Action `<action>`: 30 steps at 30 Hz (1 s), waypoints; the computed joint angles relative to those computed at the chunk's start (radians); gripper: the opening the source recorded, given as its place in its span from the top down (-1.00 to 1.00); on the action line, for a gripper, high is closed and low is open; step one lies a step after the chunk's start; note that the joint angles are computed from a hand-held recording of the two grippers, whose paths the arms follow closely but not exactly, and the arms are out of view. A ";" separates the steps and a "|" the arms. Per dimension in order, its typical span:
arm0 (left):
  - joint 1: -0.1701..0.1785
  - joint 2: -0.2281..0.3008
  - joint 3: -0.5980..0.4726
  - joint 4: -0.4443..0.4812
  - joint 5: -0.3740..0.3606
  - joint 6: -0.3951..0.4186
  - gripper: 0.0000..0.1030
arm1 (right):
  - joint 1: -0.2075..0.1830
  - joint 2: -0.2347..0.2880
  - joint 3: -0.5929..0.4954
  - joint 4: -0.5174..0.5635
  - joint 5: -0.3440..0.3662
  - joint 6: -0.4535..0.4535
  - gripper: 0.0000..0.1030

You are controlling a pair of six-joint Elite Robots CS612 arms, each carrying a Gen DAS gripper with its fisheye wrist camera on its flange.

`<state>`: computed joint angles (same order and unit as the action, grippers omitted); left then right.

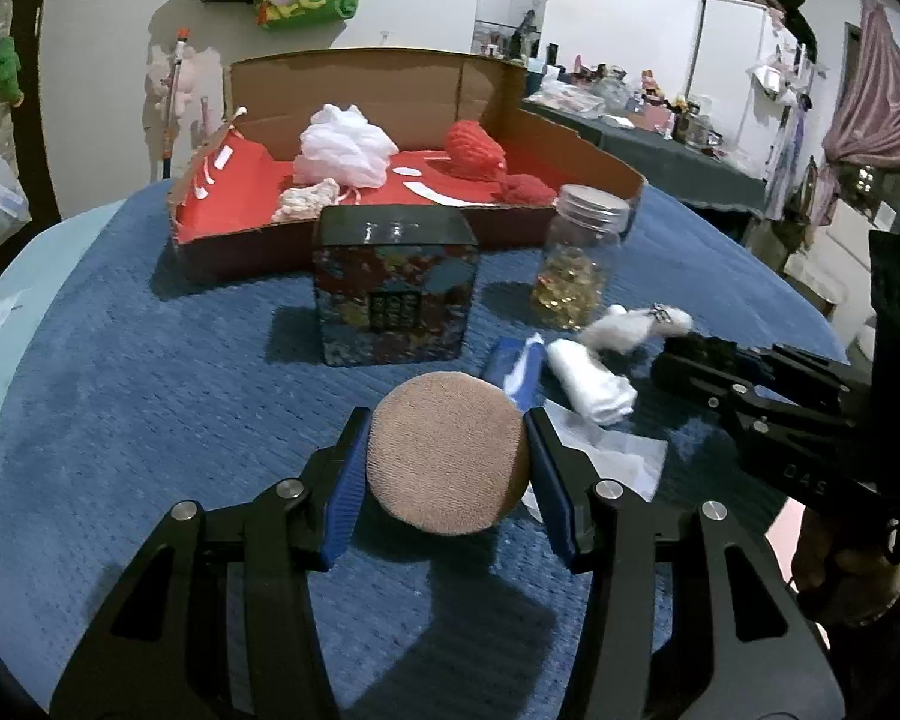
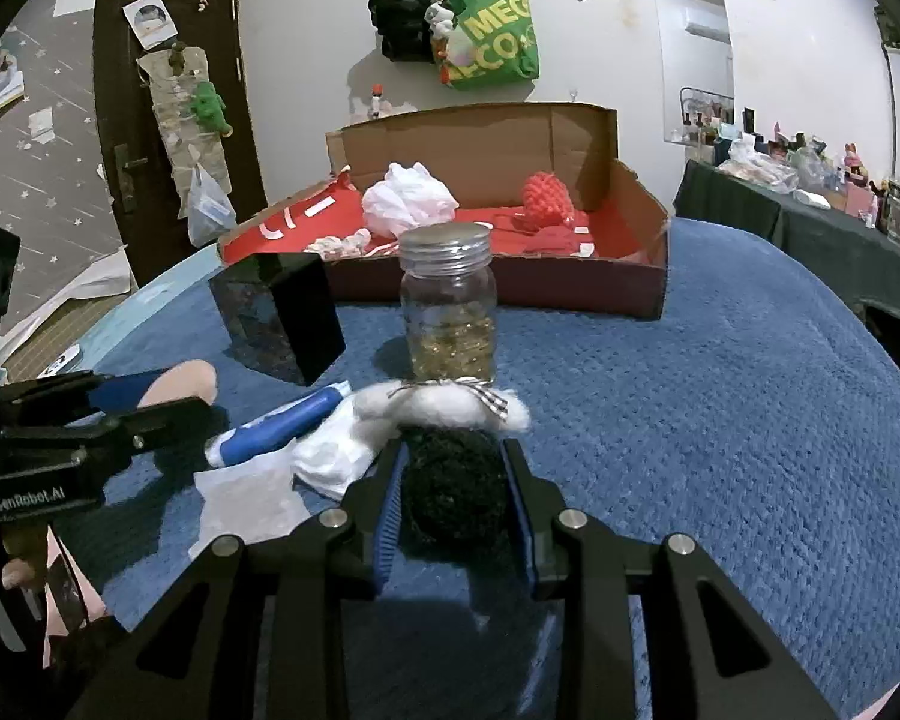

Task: Organize soft objects
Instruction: 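Grasp the tan round sponge with the left gripper while the right grasps the black pom-pom, then carry the sponge with the left gripper while the right carries the black pom-pom into the box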

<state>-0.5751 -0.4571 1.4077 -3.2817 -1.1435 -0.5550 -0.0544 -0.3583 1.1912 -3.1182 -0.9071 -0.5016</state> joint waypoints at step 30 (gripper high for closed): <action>-0.013 -0.002 0.015 -0.011 -0.005 -0.001 0.07 | -0.011 -0.036 0.076 0.010 0.059 -0.063 0.36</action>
<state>-0.5876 -0.4594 1.4225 -3.2929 -1.1489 -0.5560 -0.0656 -0.3946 1.2669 -3.1081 -0.8479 -0.5646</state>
